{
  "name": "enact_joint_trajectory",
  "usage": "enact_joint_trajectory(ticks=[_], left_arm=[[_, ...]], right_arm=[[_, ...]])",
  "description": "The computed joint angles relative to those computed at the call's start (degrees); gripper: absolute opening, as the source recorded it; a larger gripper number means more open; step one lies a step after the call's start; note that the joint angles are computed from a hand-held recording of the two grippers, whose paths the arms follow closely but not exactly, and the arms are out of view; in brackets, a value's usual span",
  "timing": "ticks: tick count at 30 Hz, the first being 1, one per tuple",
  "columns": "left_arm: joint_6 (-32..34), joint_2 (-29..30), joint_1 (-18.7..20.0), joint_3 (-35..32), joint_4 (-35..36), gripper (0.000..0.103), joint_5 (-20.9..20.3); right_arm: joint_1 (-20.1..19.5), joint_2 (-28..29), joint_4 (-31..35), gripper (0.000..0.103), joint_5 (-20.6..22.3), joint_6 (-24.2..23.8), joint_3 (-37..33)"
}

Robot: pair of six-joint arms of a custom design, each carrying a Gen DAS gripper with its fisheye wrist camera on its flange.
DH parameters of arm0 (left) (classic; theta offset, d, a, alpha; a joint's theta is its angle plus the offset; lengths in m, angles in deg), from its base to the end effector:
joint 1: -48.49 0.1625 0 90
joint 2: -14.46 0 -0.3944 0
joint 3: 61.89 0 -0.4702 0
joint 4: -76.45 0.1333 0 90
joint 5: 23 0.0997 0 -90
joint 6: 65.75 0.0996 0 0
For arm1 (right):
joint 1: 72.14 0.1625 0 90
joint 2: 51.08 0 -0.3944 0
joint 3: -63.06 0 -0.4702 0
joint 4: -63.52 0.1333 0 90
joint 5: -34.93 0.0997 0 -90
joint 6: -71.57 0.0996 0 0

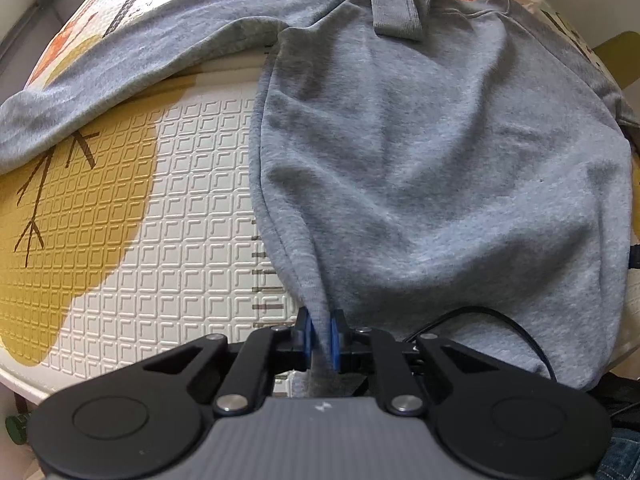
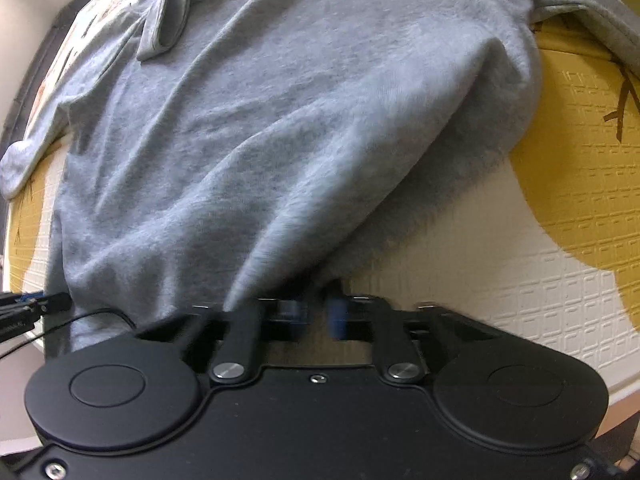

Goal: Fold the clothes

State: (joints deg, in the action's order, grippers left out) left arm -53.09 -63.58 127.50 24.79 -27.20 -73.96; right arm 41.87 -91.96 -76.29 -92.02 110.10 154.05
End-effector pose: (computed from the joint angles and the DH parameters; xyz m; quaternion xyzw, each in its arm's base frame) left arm 0.0680 -0.6781 0.4093 0.1787 0.9246 -0.0363 0.3344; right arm 0.3515 -0.6087 -0.0203 -0.1190 -0.9410 0.1624 0.2721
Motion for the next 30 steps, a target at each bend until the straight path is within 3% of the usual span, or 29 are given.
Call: enact_joint_trajectory(ticks=[1,9,20,24,30], left_arm=[[0.01,0.08,-0.02,-0.21,0.15,0.010,-0.01],[-0.13,1.31,-0.49,-2.37,1.08,0.010,2.41],[2.81,1.50,-1.77,-1.83,0.58,0.010,6.00],[3.84,1.40,-2.12,-1.09,0.26,0.010,7.28],[2.53,1.99,-1.87,-1.28,1.39,0.010,8.15]], right_arm=[[-0.04,-0.22,-0.01,0.003,0.26,0.37,0.17],[0.87,-4.42,6.86,0.002,0.24,2.92,1.79],[3.99,-11.48,24.77,0.001,-5.13,9.04,2.72],[5.58,-12.54,32.12,0.001,-9.24,10.51,1.72],[4.30,-14.75,38.45,0.001,-9.19,14.94,3.37]])
